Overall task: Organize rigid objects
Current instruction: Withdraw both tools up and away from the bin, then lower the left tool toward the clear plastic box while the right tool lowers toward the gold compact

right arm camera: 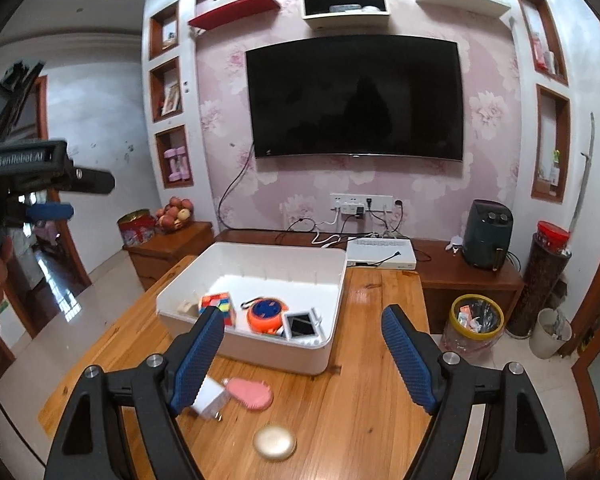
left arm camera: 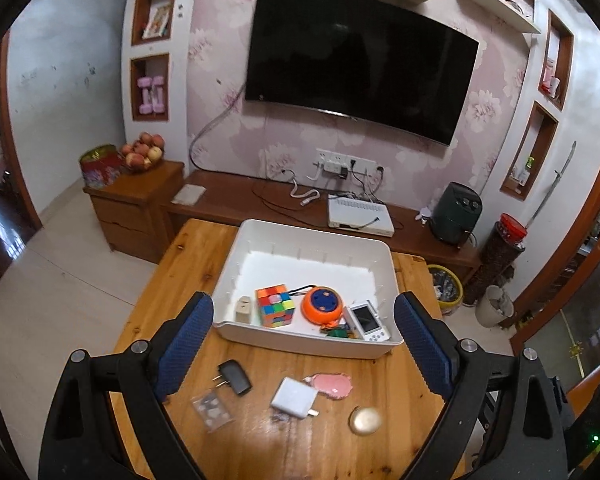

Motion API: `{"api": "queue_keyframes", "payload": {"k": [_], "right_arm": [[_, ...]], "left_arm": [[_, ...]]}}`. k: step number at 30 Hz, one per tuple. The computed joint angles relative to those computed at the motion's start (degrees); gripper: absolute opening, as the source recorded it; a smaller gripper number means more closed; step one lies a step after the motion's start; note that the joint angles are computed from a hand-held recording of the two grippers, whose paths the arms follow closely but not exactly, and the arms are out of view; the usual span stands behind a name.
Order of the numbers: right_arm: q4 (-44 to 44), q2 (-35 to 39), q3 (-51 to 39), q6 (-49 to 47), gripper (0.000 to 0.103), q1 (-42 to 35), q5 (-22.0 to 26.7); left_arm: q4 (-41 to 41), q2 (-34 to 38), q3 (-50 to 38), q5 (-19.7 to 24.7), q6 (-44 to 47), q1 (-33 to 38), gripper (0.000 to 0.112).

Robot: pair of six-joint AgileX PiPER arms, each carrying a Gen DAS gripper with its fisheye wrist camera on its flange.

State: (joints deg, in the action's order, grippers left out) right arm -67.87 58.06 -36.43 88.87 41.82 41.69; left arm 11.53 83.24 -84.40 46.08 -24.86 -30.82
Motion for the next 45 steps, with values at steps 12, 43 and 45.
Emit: {"api": "queue_keyframes", "payload": {"k": [12,43,45], "right_arm": [[3.6,-3.3,2.8,-1.0,0.081,14.7,8.2],[42.3,12.5,-2.8,-31.1,0.082,-7.7,-11.8],[44.5,15.7,-4.5,-30.5,0.082,-8.5,-11.0]], "left_arm": [[12.5,-11.6,9.6,4.1,-10.4,-5.4,0.094],[-13.2,-6.6,16.2,7.0,18.8,11.0,0.094],[-14.0,-5.2,15.4,8.2,22.1,12.8,0.094]]}}
